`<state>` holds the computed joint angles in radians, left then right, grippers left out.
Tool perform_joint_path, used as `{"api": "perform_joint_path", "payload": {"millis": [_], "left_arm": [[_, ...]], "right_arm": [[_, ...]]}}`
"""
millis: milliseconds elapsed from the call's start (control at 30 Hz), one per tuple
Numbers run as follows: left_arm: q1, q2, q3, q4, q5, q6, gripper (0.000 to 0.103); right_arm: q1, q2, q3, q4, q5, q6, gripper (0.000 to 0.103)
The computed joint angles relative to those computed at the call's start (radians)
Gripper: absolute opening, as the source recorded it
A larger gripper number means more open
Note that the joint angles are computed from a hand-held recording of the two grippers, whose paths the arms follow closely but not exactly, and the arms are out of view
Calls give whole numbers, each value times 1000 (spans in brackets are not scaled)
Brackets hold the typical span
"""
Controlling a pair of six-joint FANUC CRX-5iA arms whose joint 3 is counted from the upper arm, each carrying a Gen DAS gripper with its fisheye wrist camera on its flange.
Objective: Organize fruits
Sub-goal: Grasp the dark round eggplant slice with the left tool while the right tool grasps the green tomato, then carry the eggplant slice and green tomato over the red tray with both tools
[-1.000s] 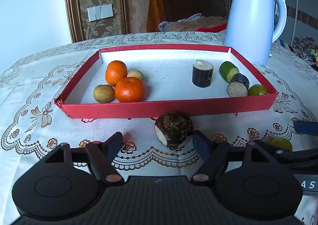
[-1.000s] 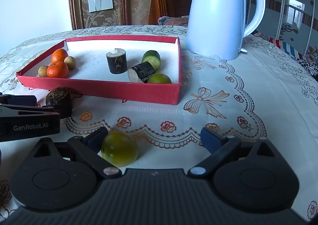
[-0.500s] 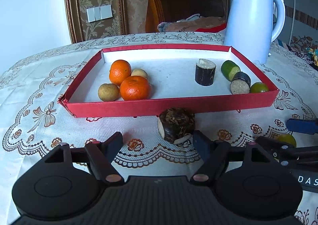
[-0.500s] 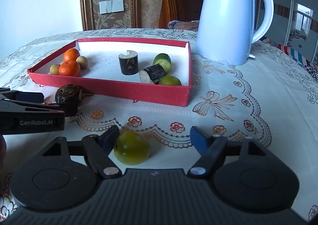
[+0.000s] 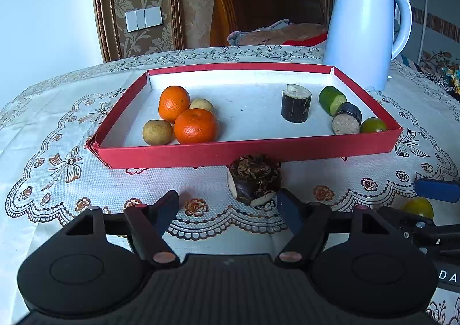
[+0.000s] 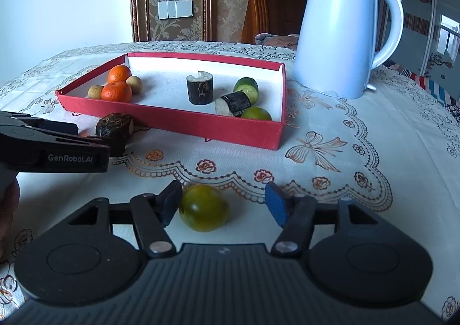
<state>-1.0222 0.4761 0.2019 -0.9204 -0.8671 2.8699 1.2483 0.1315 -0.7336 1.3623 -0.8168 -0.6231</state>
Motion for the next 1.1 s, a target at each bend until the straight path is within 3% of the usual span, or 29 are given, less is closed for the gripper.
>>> {"api": "perform_joint_path", "payload": {"millis": [133,200,267,633,933,1100], "left_arm": [[0,0,0,0,0,0,75],[0,-1,0,1,0,-2,75],[-1,-5,-5,2,11,-12,66],[-24,-11,-13,-25,35,-52,27],[-29,-25,-26,-31,43,-52,21],[-57,-54,-61,-105,47,19,14]], "right_arm": [[-1,-1,-5,18,3,-5,50],[-4,-2,-7,33,8,-7,35],[-4,-3,-8,38,9,-7,31],[-14,-24,-50,142,-12,-115,30],[-16,-29,-58,158,-24,-150,30],[-20,-34,-64,165,-19,-165,30]]}}
